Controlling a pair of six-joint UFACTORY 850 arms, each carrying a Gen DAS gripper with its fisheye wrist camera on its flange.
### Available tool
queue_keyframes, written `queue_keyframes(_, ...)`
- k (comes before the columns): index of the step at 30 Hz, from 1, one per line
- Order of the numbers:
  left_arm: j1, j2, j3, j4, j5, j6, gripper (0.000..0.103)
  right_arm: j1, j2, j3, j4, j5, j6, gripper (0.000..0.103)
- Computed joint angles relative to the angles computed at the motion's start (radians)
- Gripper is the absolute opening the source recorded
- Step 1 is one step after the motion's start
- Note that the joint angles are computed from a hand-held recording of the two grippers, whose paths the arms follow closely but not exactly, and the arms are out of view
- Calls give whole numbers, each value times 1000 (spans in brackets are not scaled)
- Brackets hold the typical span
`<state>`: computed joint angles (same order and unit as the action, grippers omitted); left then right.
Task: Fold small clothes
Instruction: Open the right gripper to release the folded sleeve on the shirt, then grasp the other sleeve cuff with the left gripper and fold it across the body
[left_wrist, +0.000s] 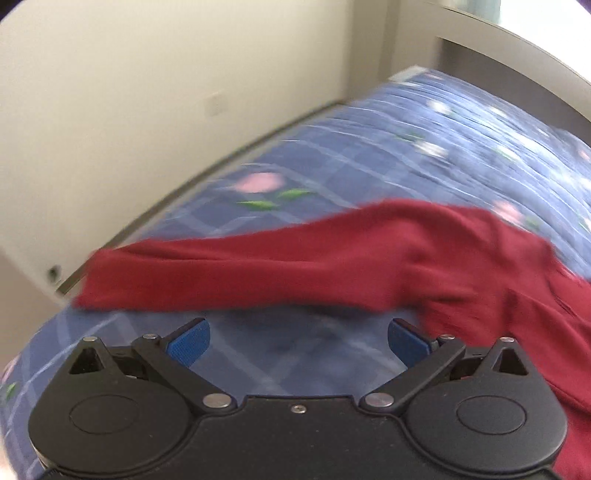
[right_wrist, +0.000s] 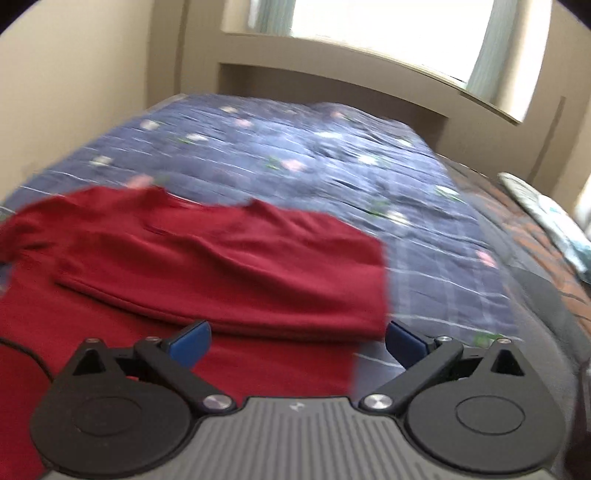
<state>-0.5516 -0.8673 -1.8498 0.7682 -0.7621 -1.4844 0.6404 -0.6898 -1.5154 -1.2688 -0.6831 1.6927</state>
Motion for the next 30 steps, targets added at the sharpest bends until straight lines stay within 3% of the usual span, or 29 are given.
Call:
queue_keyframes(4, 51, 59, 102, -14, -16, -81, 102, 31, -43, -77, -7, 78, -35, 103)
queue_keyframes(9, 108, 109, 207, 27, 33, -239, 101, 58, -107, -178, 134, 176, -183, 103)
queue_keyframes(12, 146, 126, 251, 24, 73, -341, 90, 73, -135, -219, 223, 216, -266, 103)
queue_keyframes(19, 192, 121, 275, -9, 178, -415, 36, 106, -144, -229, 336, 245, -265, 103)
queue_keyframes(20, 191, 120, 272, -3, 183, -402, 23, 107, -139, -222, 373, 249, -279, 103)
queue_keyframes(23, 193, 118, 251, -43, 174, -369, 3, 123, -133, -223, 446, 205, -341, 103)
queue_keyframes(26, 203, 116, 240, -27, 183, -377, 3, 126, -151, -266, 488, 153, -413, 103)
queue_keyframes(30, 196, 133, 244, 115, 175, -448, 2, 115, -172, -303, 519, 175, -452, 103)
